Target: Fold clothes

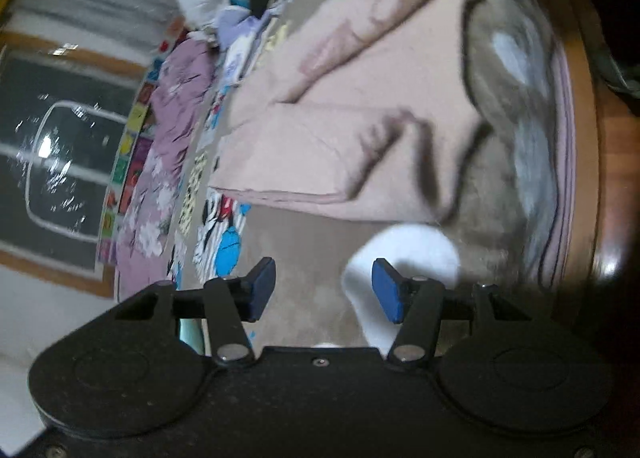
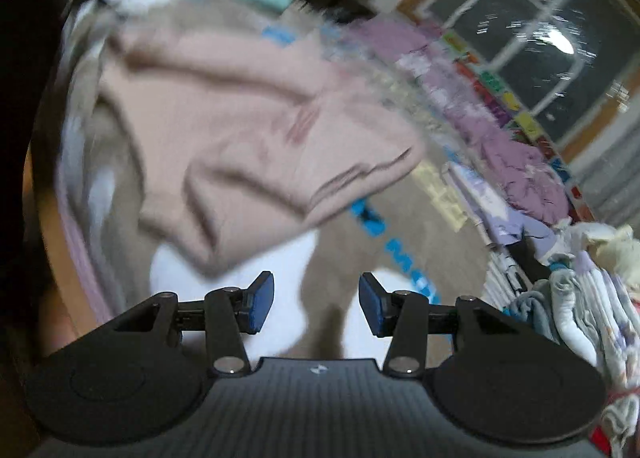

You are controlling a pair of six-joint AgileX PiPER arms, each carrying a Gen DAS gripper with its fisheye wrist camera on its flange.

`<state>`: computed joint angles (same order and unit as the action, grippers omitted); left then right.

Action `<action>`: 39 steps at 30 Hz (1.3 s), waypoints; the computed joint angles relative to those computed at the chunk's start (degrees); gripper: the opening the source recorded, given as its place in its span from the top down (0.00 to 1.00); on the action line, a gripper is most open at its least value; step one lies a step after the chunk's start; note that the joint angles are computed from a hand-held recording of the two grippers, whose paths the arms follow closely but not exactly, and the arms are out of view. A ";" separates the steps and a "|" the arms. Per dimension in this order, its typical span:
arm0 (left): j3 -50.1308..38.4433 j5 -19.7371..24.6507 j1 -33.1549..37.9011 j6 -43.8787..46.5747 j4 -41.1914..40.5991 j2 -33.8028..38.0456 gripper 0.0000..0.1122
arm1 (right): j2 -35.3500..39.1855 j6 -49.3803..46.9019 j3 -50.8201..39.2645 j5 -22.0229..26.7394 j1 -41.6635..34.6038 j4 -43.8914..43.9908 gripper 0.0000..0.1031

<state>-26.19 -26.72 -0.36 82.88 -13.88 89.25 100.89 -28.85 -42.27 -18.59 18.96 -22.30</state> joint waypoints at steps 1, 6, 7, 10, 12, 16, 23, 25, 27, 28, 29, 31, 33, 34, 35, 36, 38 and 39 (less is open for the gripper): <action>0.07 -0.37 1.03 -2.59 4.15 0.79 0.50 | 0.66 -3.37 0.34 -0.73 0.61 2.55 0.54; 2.00 -8.05 4.14 -9.08 18.88 5.30 0.51 | 2.20 -6.32 1.61 -5.55 1.55 1.84 0.54; 1.80 -9.90 4.78 -10.90 21.55 6.35 0.51 | 2.67 -7.07 1.82 -6.98 1.50 1.47 0.54; 0.42 -13.37 7.66 -17.44 30.91 8.64 0.51 | 4.27 -10.54 2.53 -11.87 1.10 0.85 0.52; 0.42 -17.43 9.26 -16.77 34.71 10.75 0.51 | 4.86 -13.17 3.44 -15.17 0.16 -0.95 0.51; 0.63 -23.85 12.61 -15.45 41.40 13.31 0.51 | 6.21 -23.84 6.66 -24.04 -2.56 -5.12 0.46; -3.52 -24.60 14.19 -26.14 49.80 15.92 0.51 | 9.81 -26.03 5.43 -31.49 -5.56 -15.49 0.45; -4.59 -24.86 13.49 -26.22 50.77 17.19 0.51 | 11.06 -26.32 3.95 -32.99 -5.70 -18.12 0.43; -5.61 -24.98 12.69 -24.79 51.35 18.33 0.52 | 12.15 -26.28 2.47 -34.04 -5.92 -19.76 0.35; -5.98 -25.03 12.44 -24.34 51.69 18.72 0.53 | 12.19 -24.23 1.44 -33.10 -6.02 -21.08 0.35; -6.38 -24.73 12.24 -24.65 51.99 18.84 0.54 | 12.24 -22.09 0.39 -32.19 -6.14 -22.49 0.35; -6.94 -23.58 11.73 -25.57 52.08 18.62 0.59 | 12.25 -17.64 -1.53 -30.22 -6.23 -24.96 0.42; -6.53 -23.43 10.71 -23.91 49.53 18.78 0.68 | 11.63 -13.99 -2.44 -26.51 -5.11 -24.78 0.66; -6.42 -23.06 9.82 -22.87 47.69 18.88 0.74 | 11.32 -12.29 -2.86 -24.48 -4.41 -24.54 0.70; -6.42 -22.12 8.59 -22.19 45.59 18.76 0.76 | 10.81 -9.36 -3.38 -22.41 -3.75 -24.91 0.75; -6.06 -21.42 7.62 -22.04 43.81 18.23 0.78 | 10.07 -5.54 -4.00 -20.49 -3.22 -25.85 0.76; -5.27 -19.14 6.60 -24.44 42.27 15.92 0.80 | 8.21 -1.52 -4.02 -18.38 -2.41 -26.37 0.77; -4.82 -18.08 6.24 -25.89 41.91 14.60 0.81 | 7.11 -0.70 -3.35 -18.24 -2.36 -26.63 0.78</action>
